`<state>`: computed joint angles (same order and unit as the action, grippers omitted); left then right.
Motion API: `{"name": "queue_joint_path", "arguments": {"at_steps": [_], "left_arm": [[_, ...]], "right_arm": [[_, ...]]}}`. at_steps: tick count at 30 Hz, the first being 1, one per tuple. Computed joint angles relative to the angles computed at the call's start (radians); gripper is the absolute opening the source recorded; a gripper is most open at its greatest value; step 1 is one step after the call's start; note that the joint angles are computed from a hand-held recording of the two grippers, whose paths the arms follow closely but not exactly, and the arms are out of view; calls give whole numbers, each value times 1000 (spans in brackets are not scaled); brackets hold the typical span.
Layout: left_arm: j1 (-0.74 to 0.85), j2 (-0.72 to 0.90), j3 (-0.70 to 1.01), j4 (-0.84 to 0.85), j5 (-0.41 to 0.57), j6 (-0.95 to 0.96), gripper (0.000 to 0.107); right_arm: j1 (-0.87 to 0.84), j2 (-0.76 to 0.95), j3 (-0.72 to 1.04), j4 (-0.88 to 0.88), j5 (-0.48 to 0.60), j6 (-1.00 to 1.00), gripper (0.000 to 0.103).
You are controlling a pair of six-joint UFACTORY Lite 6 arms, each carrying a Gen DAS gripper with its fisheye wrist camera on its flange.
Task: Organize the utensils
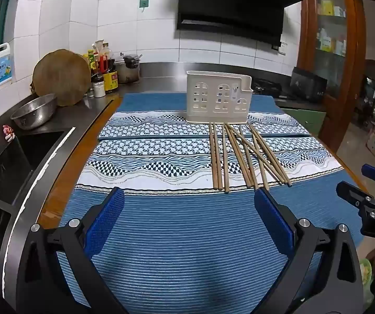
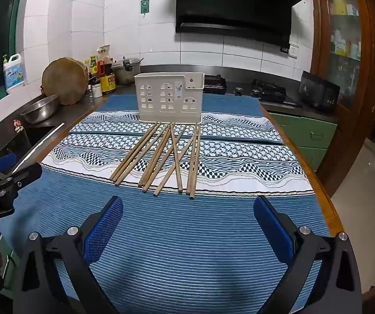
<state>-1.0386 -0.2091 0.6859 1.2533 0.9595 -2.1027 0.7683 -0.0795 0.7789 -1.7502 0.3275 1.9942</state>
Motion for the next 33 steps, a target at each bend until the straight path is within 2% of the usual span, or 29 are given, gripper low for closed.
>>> {"name": "queue_joint_path", "arguments": {"at_steps": [6, 11, 17, 33], "left_arm": [[25, 2, 4, 16, -8, 16, 98], [-18, 18, 15, 11, 43, -3, 98], [-28, 35, 27, 8, 56, -2, 98], [-26, 13, 25, 1, 73, 20, 98]], "right_arm": [[1, -19, -9, 19, -3, -26, 97], [-4, -31, -2, 82, -7, -95, 97], [9, -9, 0, 48, 4, -47, 97], [12, 5, 19, 75, 2, -83, 97]]}}
